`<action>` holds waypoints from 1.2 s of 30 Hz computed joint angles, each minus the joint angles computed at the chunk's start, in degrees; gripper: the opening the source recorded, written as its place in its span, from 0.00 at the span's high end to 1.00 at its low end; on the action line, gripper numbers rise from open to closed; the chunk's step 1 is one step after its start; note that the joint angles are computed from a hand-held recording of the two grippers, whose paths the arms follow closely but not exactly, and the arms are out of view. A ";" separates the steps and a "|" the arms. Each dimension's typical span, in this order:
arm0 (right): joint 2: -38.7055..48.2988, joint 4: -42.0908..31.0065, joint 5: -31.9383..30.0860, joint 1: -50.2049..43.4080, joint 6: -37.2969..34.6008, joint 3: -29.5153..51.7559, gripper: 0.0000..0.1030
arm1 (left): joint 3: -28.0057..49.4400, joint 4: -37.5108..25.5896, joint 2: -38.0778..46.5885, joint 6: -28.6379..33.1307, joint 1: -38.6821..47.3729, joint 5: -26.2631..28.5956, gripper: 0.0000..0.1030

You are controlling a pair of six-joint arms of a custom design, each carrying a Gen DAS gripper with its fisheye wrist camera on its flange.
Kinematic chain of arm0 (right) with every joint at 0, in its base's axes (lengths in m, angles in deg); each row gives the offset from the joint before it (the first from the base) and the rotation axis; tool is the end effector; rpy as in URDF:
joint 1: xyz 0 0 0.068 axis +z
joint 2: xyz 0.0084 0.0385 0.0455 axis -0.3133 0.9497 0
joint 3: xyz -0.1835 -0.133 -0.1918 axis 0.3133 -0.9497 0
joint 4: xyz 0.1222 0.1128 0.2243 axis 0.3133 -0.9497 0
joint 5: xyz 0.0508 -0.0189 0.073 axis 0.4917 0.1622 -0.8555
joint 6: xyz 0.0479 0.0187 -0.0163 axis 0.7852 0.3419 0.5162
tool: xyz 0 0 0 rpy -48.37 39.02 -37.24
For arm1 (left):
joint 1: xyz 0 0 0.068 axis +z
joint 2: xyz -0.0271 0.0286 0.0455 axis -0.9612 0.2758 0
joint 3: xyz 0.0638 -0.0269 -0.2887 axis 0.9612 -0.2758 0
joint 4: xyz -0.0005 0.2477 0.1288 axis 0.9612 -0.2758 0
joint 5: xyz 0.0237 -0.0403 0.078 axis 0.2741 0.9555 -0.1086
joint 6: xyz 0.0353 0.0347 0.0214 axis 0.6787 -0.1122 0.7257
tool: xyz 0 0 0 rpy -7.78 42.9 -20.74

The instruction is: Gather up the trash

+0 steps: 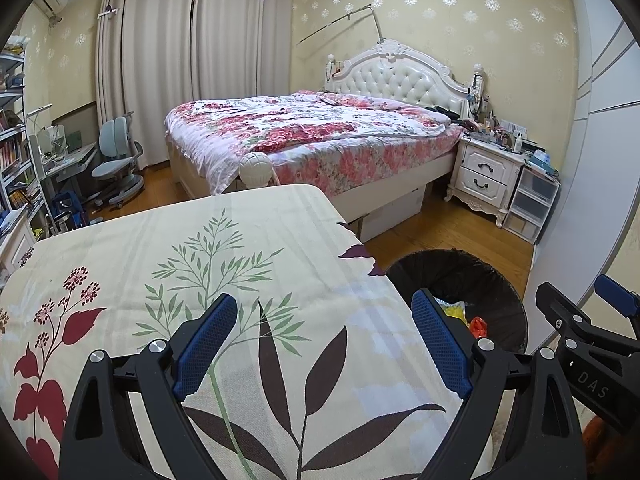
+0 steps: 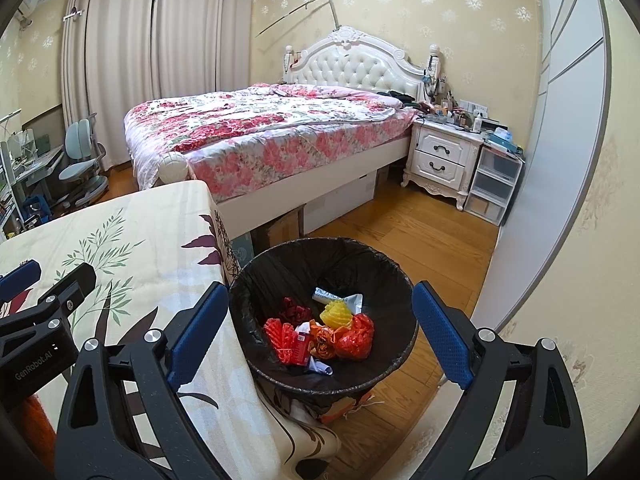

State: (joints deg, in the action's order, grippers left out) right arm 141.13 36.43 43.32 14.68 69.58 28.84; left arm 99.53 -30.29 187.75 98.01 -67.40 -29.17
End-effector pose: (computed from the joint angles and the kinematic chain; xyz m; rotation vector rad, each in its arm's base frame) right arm 0.2557 0.1391 0.1017 0.2518 2.1414 -0.1796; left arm 0.2915 0.0251 0.1027 0.1795 2.1515 -0.1100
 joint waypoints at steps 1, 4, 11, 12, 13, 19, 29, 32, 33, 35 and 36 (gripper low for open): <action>0.11 -0.02 0.18 0.27 0.20 -0.02 0.12 | 0.00 0.02 0.00 -0.01 -0.03 -0.09 0.14; -0.06 -0.26 0.22 0.37 0.32 -0.06 0.12 | 0.09 -0.18 -0.02 -0.03 0.02 0.00 0.14; 0.09 -0.28 0.31 0.41 0.34 0.09 0.12 | -0.21 0.32 0.26 0.09 0.21 0.24 0.14; 0.15 -0.19 0.22 0.34 0.28 0.11 0.12 | -0.46 0.73 0.44 0.11 0.23 0.22 0.14; 0.00 -0.29 0.27 0.42 0.33 0.04 0.12 | -0.76 0.95 0.36 0.08 0.13 0.08 0.14; 0.14 -0.31 0.26 0.36 0.34 0.17 0.12 | -0.60 1.11 0.74 0.15 0.24 0.25 0.14; 0.07 -0.53 0.26 0.36 0.38 0.25 0.12 | -0.54 0.93 0.68 0.10 0.27 0.26 0.14; 0.42 -0.72 0.52 0.71 0.71 0.47 0.12 | -0.37 0.64 0.66 0.10 0.34 0.40 0.14; 0.46 -0.78 0.68 0.93 0.87 0.49 0.12 | -0.34 0.57 0.65 0.13 0.36 0.41 0.14; 0.62 -0.56 0.53 0.73 0.68 0.52 0.12 | -0.71 1.31 1.14 0.07 0.55 0.55 0.14; 0.62 -0.56 0.53 0.73 0.68 0.52 0.12 | -0.96 1.67 1.19 0.06 0.57 0.52 0.14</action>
State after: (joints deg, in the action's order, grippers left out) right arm 141.75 35.87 43.85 15.41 70.26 29.36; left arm 98.57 -28.61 188.94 98.07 -66.83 -28.66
